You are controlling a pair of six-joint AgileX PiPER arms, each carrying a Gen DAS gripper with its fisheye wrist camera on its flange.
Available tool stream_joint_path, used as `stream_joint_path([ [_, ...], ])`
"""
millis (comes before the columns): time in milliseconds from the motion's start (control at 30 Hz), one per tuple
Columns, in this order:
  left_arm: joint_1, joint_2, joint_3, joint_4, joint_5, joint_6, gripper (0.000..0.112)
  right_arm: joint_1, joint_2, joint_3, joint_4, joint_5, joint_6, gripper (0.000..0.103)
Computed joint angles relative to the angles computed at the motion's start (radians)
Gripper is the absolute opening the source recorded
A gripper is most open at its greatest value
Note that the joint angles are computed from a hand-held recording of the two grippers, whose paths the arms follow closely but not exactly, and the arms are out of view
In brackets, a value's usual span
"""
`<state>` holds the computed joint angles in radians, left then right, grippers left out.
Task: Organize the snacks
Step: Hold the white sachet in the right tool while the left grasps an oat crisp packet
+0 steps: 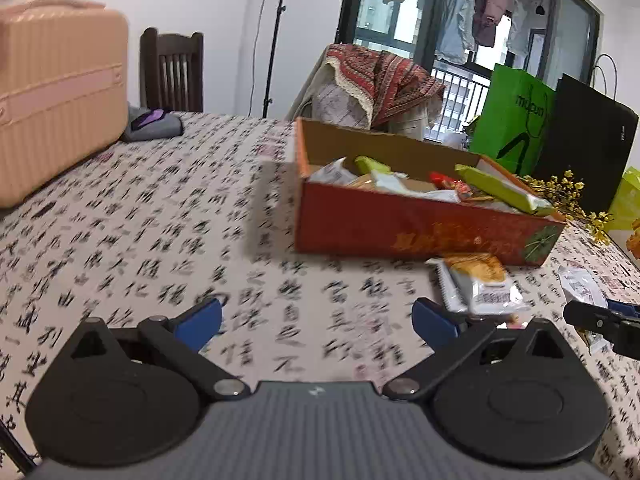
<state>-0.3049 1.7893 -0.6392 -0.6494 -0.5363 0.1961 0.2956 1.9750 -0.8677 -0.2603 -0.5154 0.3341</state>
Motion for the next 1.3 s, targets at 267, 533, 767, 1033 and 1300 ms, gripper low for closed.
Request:
stream_joint_path([
  [267, -0.103, 0.047, -0.18, -0.264, 0.095, 0.291, 0.103, -0.115, 0.041, -0.045, -0.095, -0.013, 0.089, 0.051],
  [533, -0.16, 0.162, -0.431, -0.634, 0.175, 0.677, 0.103, -0.154, 0.112, -0.094, -0.049, -0.043, 0.104, 0.051],
  [767, -0.183, 0.29, -0.625, -0.935, 0.179, 1.001, 0.103, -0.143, 0.12, -0.075, 0.095, -0.071, 0.016, 0.052],
  [1033, -0.175, 0.36, -0.659, -0.846, 0.198, 0.908, 0.103, -0.138, 0.123, -0.075, 0.134, -0.062, -0.006, 0.053],
  [1300, -0.172, 0.368, -0.647, -0.733, 0.214, 0.82, 0.099, -0.129, 0.125, -0.077, 0.165, -0.056, -0.032, 0.054],
])
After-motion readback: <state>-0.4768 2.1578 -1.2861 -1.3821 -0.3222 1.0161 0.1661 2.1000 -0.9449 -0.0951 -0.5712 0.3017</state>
